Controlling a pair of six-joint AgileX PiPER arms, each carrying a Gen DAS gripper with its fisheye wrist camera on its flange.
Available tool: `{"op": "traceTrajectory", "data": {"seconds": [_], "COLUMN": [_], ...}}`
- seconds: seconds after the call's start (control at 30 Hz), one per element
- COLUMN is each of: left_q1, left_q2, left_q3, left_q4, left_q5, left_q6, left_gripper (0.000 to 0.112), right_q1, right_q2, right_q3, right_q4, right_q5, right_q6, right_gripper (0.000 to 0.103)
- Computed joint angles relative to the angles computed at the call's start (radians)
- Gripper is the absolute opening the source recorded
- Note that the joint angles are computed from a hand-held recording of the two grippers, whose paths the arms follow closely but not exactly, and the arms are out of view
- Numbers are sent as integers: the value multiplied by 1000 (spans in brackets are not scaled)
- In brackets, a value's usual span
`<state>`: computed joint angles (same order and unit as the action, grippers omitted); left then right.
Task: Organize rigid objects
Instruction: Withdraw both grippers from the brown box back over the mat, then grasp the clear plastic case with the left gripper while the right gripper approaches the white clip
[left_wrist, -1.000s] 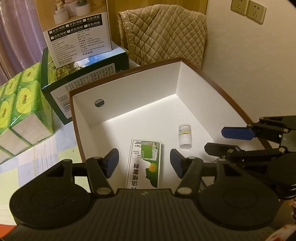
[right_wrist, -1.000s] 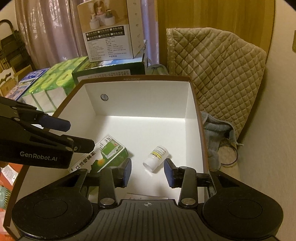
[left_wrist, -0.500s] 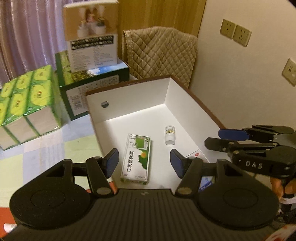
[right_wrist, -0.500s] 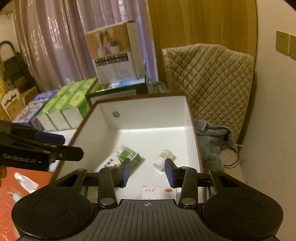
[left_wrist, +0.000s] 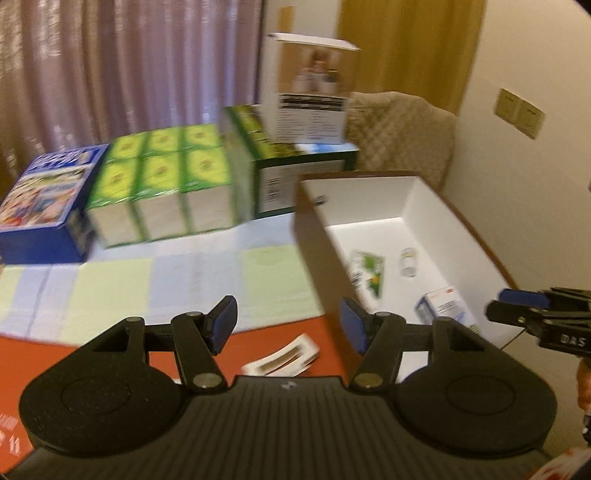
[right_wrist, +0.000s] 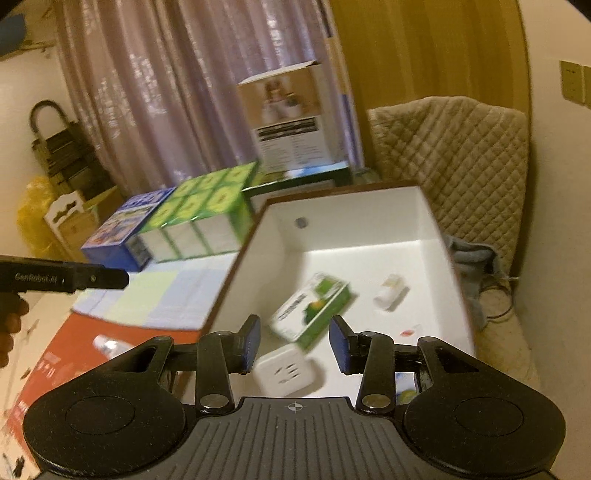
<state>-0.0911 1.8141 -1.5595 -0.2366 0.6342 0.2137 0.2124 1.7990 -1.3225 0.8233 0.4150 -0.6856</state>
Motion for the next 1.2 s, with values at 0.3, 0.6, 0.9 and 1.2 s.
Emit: {"op": "traceTrajectory", "data": {"seconds": [0.3, 0.6, 0.9, 1.2], "left_q1": [139, 227, 223, 211], "left_q2": [-156, -210, -151, -109], "left_q3": [258, 429, 502, 514], "left_q4": [-54, -167, -212, -232], "left_q5": [-39, -49, -43, -42], "left_q6": [83, 278, 437, 539], "left_gripper": [58, 58, 58, 59], "right_q1": [105, 218, 272, 291], "right_q2": [-54, -18, 28, 20], "right_q3": [96, 118, 132, 158], "right_q4": [40, -8, -137, -247], "right_q5": [-6, -1, -1, -22], "right_q6": [-31, 42, 220, 387], "right_gripper": [38, 38, 38, 38]}}
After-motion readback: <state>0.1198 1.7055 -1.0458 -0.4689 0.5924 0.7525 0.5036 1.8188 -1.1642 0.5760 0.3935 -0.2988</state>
